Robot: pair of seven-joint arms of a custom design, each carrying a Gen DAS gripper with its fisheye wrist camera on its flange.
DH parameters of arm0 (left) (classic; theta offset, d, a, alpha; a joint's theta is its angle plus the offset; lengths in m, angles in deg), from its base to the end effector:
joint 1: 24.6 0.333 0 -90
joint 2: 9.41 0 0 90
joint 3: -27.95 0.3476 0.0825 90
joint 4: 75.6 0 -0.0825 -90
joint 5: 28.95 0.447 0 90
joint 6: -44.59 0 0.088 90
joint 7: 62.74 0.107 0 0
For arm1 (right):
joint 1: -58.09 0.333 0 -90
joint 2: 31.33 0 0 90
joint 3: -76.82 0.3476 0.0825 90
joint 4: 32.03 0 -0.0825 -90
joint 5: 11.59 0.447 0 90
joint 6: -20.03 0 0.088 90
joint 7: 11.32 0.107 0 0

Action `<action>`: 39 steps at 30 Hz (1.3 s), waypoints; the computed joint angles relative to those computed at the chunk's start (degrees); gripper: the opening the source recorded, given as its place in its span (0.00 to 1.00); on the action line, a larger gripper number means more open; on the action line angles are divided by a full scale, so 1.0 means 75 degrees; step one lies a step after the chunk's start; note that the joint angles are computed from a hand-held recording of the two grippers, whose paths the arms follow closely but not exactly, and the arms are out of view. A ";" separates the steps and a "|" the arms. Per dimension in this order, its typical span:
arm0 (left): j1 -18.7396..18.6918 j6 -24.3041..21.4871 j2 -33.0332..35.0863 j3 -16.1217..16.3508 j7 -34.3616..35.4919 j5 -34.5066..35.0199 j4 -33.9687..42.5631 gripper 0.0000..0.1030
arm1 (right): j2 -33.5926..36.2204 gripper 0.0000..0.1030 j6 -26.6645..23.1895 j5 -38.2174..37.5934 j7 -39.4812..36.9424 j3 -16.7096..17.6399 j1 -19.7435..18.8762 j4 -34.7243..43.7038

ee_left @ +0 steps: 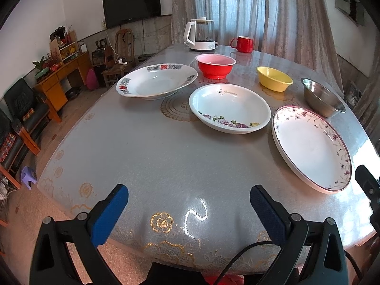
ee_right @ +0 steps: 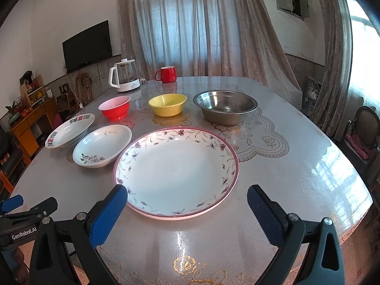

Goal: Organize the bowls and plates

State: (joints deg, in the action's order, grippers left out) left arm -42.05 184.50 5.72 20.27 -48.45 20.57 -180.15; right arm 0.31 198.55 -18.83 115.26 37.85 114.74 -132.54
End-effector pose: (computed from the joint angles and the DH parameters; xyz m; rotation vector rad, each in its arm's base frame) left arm 0.6544 -0.2983 0.4294 -2.0236 1.4697 -0.5140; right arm 0.7013 0.3259 0.4097 -1.6475 1.5850 -0.7392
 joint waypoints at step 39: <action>0.0248 0.1220 0.0204 -0.0055 0.1442 -0.1240 0.0090 1.00 | -0.0079 1.00 0.0357 0.0358 -0.0622 0.0423 -0.0498 0.0065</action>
